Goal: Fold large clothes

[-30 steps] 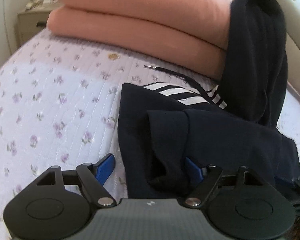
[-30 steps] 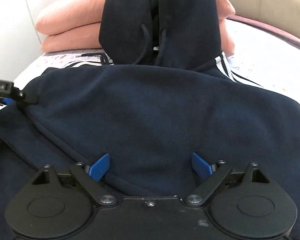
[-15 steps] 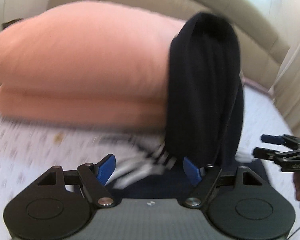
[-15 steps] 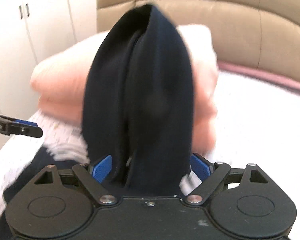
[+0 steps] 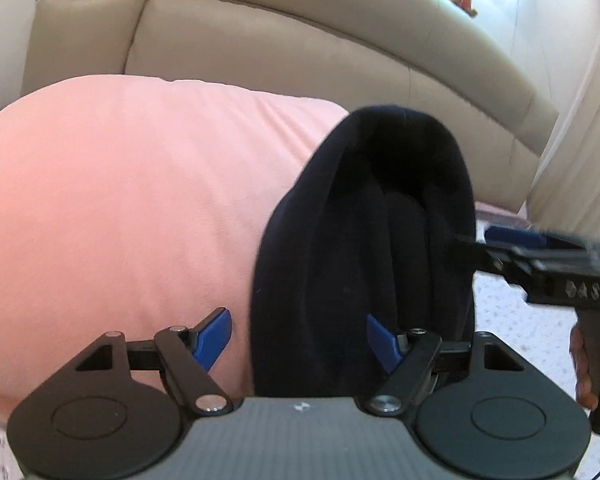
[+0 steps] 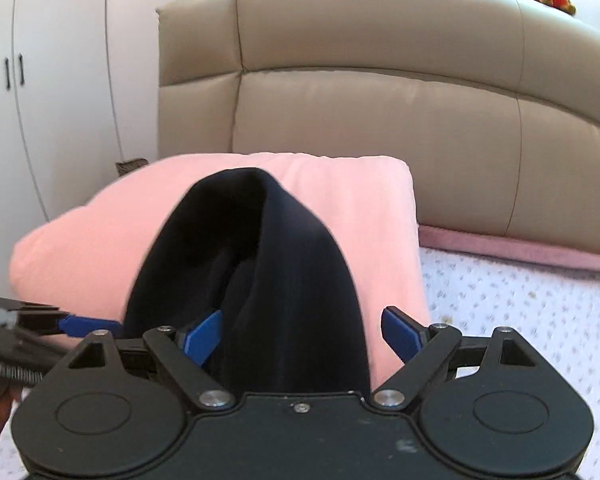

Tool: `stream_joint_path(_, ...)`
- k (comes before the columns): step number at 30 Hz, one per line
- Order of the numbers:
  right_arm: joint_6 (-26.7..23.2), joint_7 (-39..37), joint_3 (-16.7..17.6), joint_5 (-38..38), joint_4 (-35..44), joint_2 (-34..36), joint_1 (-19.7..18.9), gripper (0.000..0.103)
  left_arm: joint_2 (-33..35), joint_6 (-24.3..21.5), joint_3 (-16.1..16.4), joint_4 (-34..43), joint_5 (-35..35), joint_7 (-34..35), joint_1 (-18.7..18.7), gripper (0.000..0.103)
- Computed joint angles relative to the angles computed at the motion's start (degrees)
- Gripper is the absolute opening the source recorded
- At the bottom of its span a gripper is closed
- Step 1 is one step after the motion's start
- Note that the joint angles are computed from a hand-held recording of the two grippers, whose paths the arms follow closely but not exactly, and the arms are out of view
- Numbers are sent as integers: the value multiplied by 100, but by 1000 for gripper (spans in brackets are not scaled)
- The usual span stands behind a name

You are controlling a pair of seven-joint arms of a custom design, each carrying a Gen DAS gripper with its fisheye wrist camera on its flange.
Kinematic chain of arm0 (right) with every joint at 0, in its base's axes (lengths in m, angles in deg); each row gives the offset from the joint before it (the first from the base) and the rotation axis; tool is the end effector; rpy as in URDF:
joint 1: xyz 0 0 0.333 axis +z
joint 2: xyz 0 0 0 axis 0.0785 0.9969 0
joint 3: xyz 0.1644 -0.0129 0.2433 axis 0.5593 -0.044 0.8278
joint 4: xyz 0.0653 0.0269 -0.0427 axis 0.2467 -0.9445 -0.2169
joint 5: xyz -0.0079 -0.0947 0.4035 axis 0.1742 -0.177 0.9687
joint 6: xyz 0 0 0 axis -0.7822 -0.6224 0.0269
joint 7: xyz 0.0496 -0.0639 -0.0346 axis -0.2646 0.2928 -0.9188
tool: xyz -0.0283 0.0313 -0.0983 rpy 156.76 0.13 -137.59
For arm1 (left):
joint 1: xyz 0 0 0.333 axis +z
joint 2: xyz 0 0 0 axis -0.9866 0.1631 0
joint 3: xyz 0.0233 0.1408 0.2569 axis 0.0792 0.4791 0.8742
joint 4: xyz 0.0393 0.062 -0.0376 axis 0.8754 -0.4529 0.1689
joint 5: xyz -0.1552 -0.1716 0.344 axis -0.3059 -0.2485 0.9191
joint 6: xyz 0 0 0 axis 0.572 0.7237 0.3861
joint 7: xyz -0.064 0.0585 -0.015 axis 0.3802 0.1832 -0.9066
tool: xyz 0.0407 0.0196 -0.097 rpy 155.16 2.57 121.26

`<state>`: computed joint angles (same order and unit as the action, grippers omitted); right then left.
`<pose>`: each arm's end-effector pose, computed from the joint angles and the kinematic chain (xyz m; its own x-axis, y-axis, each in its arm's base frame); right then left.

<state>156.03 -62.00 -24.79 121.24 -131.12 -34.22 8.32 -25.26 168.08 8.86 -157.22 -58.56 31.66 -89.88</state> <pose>0.6301 0.0067 0.5641 0.5379 -0.8428 -0.0190 -0.4629 -0.2764 -0.8422 0.5998 -0.2407 0.5403 -0.0228 -0.9622 0.2715 -0.6584 -0.1899 -0.7283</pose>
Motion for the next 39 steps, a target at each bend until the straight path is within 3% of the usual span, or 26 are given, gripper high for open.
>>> stream_joint_path(3, 274, 169, 64, -327, 202, 278, 55, 102, 287, -193, 87, 400, 1022, -555, -169, 79)
stream_joint_path(5, 267, 363, 80, -471, 328, 421, 47, 98, 406, -237, 193, 574, 1683, -1161, -295, 73)
stream_joint_path(7, 54, 459, 81, -417, 381, 459, -20, 45, 497, -494, 266, 772, 2358, -1716, -440, 12)
stream_joint_path(8, -161, 415, 85, -272, 386, 439, -80, 30, 501, -602, 264, 819, 2624, -1761, -489, 10)
stream_joint_path(10, 71, -15, 112, 151, -1, 139, -81, 20, 429, -752, 267, 798, 3194, -2047, -598, 7)
stream_joint_path(12, 269, -453, 70, 393, -254, -99, -55, 17, 231, -620, 270, 574, 3652, -2553, -615, 6)
stream_joint_path(14, -12, -473, -67, 599, -249, -201, -104, 12, -32, -403, 249, 289, 4074, -3018, -564, 6)
stream_joint_path(17, 138, -873, -215, 846, -505, -567, -134, 12, -376, -268, 115, -54, 4145, -2992, -450, 6)
stream_joint_path(20, -266, -1062, -464, 989, -695, -926, -230, 11, -826, -248, -3, -481, 4186, -2914, -332, 6)
stream_joint_path(24, -828, -1708, -852, 1273, -1351, -1697, -302, 12, -1585, 462, -132, -1264, 4303, -2937, -98, 6)
stream_joint_path(26, -1321, -1885, -1100, 1170, -1779, -2214, -407, 12, -1885, 674, -140, -1595, 4018, -2523, -114, 6)
stream_joint_path(28, -1817, -2036, -1346, 943, -2218, -2745, -552, 12, -2365, 660, -83, -2104, 3490, -1895, -341, 6)
stream_joint_path(31, -3008, -2086, -1713, 186, -2678, -3363, -879, 16, -3185, 527, 158, -3030, 2533, -1147, -941, 8)
stream_joint_path(34, -4454, -2035, -1651, -1478, -2727, -3469, -1366, 52, -3920, -23, 383, -3821, 1489, -691, -1690, 24)
stream_joint_path(35, -4624, -2166, -1526, -1937, -2853, -3566, -1528, 71, -4167, -212, 572, -4092, 1055, -459, -2075, 31)
stream_joint_path(37, -4616, -2634, -1357, -2547, -3259, -3885, -1778, 75, -4530, -560, 1074, -4531, 182, 51, -2834, 60)
stream_joint_path(39, -4488, -2774, -1278, -2696, -3468, -3998, -1925, 76, -4807, -542, 1286, -4904, -353, 208, -3141, 66)
